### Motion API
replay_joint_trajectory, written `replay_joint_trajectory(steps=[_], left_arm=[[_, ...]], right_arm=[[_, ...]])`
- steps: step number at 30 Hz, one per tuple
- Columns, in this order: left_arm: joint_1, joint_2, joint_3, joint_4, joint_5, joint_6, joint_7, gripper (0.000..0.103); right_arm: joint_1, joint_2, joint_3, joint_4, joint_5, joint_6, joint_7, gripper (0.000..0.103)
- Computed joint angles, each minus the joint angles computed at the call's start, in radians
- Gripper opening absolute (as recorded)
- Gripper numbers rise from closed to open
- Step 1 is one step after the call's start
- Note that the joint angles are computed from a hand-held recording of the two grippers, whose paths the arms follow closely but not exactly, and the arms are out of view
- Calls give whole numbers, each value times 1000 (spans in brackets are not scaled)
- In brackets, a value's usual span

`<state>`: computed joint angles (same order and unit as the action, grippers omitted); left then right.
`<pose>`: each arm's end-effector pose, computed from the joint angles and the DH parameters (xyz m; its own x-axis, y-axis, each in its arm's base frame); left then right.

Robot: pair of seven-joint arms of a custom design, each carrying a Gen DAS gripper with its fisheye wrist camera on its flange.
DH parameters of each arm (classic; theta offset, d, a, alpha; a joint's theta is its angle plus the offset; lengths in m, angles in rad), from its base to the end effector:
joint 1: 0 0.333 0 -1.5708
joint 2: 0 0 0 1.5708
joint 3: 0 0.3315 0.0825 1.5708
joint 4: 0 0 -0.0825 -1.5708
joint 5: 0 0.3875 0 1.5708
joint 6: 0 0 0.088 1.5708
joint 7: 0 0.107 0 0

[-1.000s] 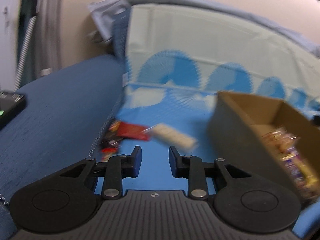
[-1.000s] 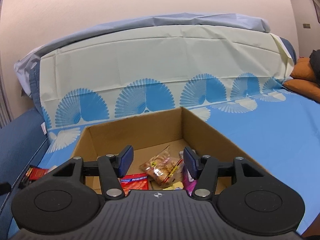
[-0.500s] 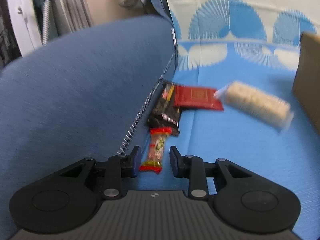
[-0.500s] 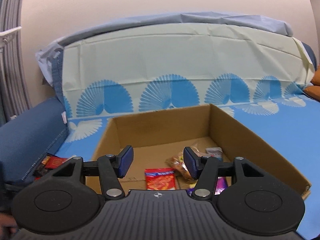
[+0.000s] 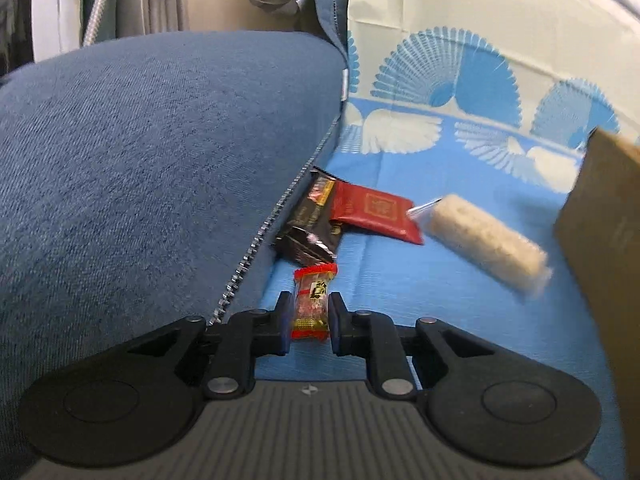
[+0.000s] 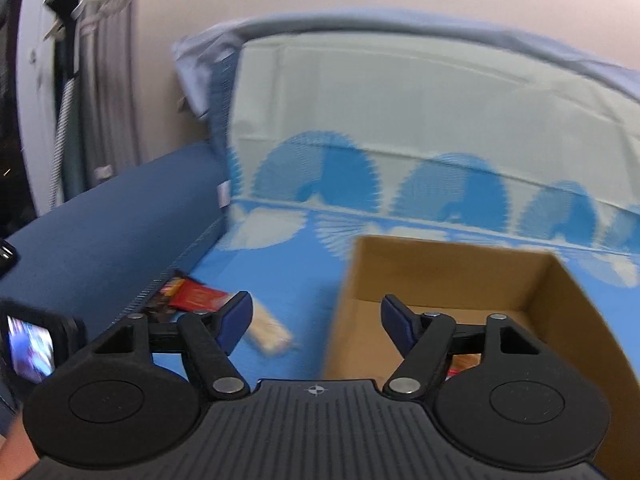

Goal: Organize snacks
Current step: 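Grasp the small red candy stick with the left gripper while the right gripper returns to the pile, then grasp the clear rice-cracker bar with the right gripper while the left gripper holds the candy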

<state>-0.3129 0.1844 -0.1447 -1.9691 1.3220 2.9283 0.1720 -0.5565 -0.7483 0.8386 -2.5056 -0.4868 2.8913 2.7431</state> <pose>0.5331 -0.3259 0.4474 -0.2376 -0.9709 -0.0291 -0.5629 0.1620 -0.8105 0.3984 0.2077 0.5434 -0.3192 -0.9472 -0.0291 -0.3957 0.1611 -0.9042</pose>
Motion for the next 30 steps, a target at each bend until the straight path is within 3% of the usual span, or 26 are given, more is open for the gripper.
replay_joint_trajectory(steps=[2, 5, 8, 10, 11, 13, 18, 21, 22, 24, 26, 30], left_arm=[[27, -8, -5, -25, -84, 76, 46, 20], [36, -10, -4, -44, -182, 116, 114, 20], [29, 0, 2, -44, -251, 124, 177, 24], [19, 3, 10, -45, -274, 126, 196, 32], [20, 6, 8, -46, -301, 126, 220, 33], [13, 14, 14, -42, -334, 123, 244, 33], [-15, 33, 43, -27, -347, 129, 253, 33], [-24, 35, 56, -26, -351, 138, 247, 25], [-25, 35, 59, -27, -352, 142, 246, 25], [-23, 33, 59, -32, -362, 155, 253, 24], [-22, 29, 62, -39, -374, 174, 261, 24], [-33, 23, 85, -49, -360, 216, 245, 19]], right_arm=[[-28, 137, 11, 104, -35, -13, -33, 79], [-74, 399, 59, 279, -179, -78, -20, 81], [-123, 661, 163, 448, -355, -269, 18, 81], [-102, 836, 199, 544, -493, -411, 45, 81], [-129, 918, 258, 584, -548, -484, 42, 81], [-105, 1030, 272, 635, -607, -573, 32, 81], [7, 1140, 169, 714, -579, -641, -25, 81], [23, 1148, 133, 716, -533, -608, -20, 79], [22, 1139, 125, 708, -514, -589, -13, 76], [1, 1112, 121, 672, -473, -509, -10, 52], [-3, 1084, 113, 646, -446, -467, -35, 38], [-2, 1011, 93, 606, -364, -437, -60, 38]])
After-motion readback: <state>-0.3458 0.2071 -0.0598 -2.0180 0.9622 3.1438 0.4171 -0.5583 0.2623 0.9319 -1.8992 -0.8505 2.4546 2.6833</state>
